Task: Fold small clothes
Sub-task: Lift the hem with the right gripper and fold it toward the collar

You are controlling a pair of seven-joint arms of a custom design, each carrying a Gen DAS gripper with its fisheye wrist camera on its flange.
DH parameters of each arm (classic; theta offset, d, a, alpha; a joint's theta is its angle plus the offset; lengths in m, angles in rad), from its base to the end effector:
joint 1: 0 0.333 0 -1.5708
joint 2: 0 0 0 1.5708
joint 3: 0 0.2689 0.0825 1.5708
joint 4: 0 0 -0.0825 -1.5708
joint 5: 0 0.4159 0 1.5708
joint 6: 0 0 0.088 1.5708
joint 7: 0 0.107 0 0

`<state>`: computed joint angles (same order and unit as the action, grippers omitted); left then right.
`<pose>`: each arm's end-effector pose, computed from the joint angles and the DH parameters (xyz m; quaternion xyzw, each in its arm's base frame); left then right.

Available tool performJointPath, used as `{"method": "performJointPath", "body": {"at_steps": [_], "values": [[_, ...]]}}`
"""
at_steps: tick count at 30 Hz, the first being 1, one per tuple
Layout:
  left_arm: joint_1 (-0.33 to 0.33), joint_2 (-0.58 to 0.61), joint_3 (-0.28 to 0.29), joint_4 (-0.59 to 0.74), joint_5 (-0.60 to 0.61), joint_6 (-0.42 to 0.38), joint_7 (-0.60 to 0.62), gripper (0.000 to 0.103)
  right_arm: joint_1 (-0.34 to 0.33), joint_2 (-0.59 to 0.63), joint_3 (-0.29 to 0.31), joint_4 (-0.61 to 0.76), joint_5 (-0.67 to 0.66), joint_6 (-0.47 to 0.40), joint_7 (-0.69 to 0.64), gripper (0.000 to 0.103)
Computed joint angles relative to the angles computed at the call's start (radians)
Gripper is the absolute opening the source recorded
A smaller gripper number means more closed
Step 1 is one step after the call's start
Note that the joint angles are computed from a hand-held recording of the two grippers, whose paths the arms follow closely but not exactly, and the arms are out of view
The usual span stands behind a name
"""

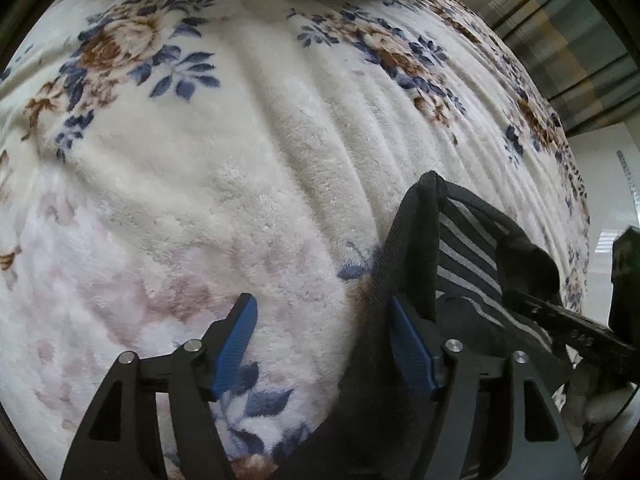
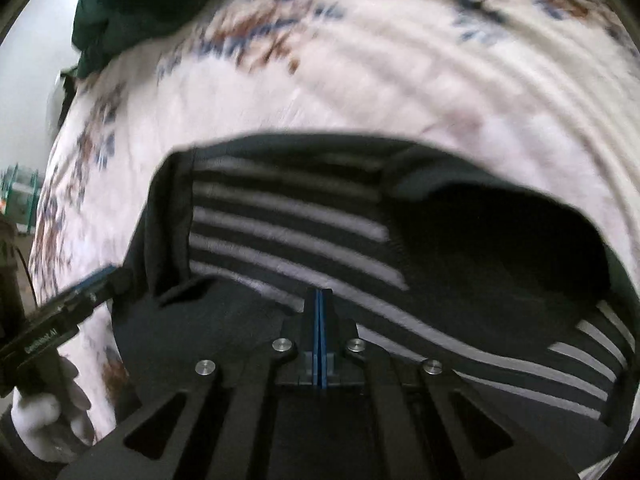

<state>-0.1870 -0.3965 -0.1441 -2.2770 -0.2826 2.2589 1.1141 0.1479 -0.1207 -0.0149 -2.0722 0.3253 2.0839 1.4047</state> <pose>0.4844 -0.1780 0.4962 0.7765 -0.5942 0.2090 0.0170 0.5615 0.0911 0.4399 -0.7505 0.6410 0.0553 0.1509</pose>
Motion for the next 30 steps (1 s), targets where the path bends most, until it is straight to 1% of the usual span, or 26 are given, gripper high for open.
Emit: {"method": "performJointPath", "body": {"at_steps": [1,2,3,4,5,6,7,8,9,10,11,13,14,16,17,19,20,21,22,23,24,26,27,28,30], "values": [[0.001,0.002,0.0,0.003,0.002,0.001,-0.001,0.066,-0.003,-0.014,-0.005,-0.01,0.017,0.008,0.006,0.0],[0.002,0.004,-0.001,0.006,0.01,0.0,0.002,0.066,-0.006,-0.007,-0.017,0.006,0.061,-0.014,-0.005,0.0],[0.005,0.009,-0.005,0.013,0.023,-0.004,0.003,0.066,-0.009,0.022,-0.02,0.044,0.074,-0.045,-0.006,0.002],[0.005,0.011,-0.007,0.016,0.031,-0.006,0.007,0.066,-0.012,0.047,-0.02,0.074,0.074,-0.083,-0.007,0.019],[0.005,0.012,-0.007,0.018,0.036,-0.008,0.01,0.066,-0.015,0.091,-0.02,0.125,0.072,-0.148,-0.016,0.032],[0.005,0.015,-0.009,0.022,0.042,-0.011,0.011,0.066,-0.018,0.116,-0.015,0.148,0.088,-0.173,-0.024,0.048],[0.005,0.016,-0.009,0.024,0.045,-0.01,0.012,0.066,-0.022,0.132,-0.012,0.158,0.101,-0.197,-0.032,0.048],[0.005,0.018,-0.01,0.026,0.047,-0.011,0.012,0.066,-0.024,0.164,-0.007,0.185,0.103,-0.249,-0.043,0.048],[0.006,0.019,-0.012,0.03,0.054,-0.013,0.011,0.066,-0.022,0.169,0.001,0.182,0.079,-0.253,-0.044,0.042],[0.005,0.021,-0.012,0.032,0.055,-0.013,0.013,0.066,-0.017,0.149,0.009,0.152,0.047,-0.214,-0.044,0.017],[0.005,0.023,-0.013,0.035,0.059,-0.014,0.013,0.066,-0.016,0.119,0.011,0.113,0.045,-0.172,-0.035,0.004],[0.005,0.025,-0.014,0.038,0.064,-0.011,0.016,0.066,-0.018,0.074,0.009,0.066,0.058,-0.103,-0.004,0.002],[0.005,0.029,-0.015,0.042,0.067,-0.012,0.017,0.066,-0.019,0.031,0.009,0.024,0.047,-0.036,0.022,0.002],[0.004,0.041,-0.015,0.051,0.064,-0.013,0.016,0.066,-0.02,-0.016,0.006,-0.016,0.02,0.028,0.066,0.002],[0.004,0.047,-0.017,0.054,0.067,-0.011,0.012,0.066,-0.021,-0.041,0.01,-0.04,-0.015,0.069,0.107,0.002],[0.005,0.061,-0.02,0.066,0.073,-0.013,0.004,0.066,-0.025,-0.069,0.02,-0.068,-0.102,0.116,0.176,0.002],[0.005,0.071,-0.022,0.075,0.075,-0.015,0.001,0.066,-0.024,-0.067,0.025,-0.071,-0.141,0.123,0.207,0.002],[0.004,0.077,-0.024,0.08,0.078,-0.016,-0.001,0.066,-0.022,-0.057,0.022,-0.064,-0.155,0.11,0.22,0.002],[0.004,0.088,-0.028,0.09,0.086,-0.018,-0.001,0.066,-0.026,-0.05,0.009,-0.055,-0.155,0.081,0.216,0.002],[0.005,0.104,-0.034,0.107,0.104,-0.031,-0.004,0.066,-0.03,-0.017,0.001,-0.025,-0.164,0.026,0.217,0.002],[0.004,0.113,-0.037,0.116,0.113,-0.039,-0.004,0.066,-0.032,0.002,0.003,-0.011,-0.19,0.006,0.233,0.002],[0.004,0.136,-0.043,0.145,0.139,-0.067,-0.003,0.066,-0.037,0.024,0.006,0.009,-0.259,-0.015,0.27,0.006],[0.004,0.143,-0.047,0.162,0.155,-0.083,-0.003,0.066,-0.041,0.018,-0.002,0.006,-0.241,-0.017,0.27,0.008],[0.002,0.14,-0.049,0.169,0.167,-0.084,0.002,0.066,-0.047,0.004,-0.009,-0.001,-0.223,-0.017,0.278,0.019],[-0.004,0.131,-0.06,0.18,0.196,-0.088,0.008,0.066,-0.06,-0.064,-0.027,-0.047,-0.175,0.007,0.278,0.034]]}}
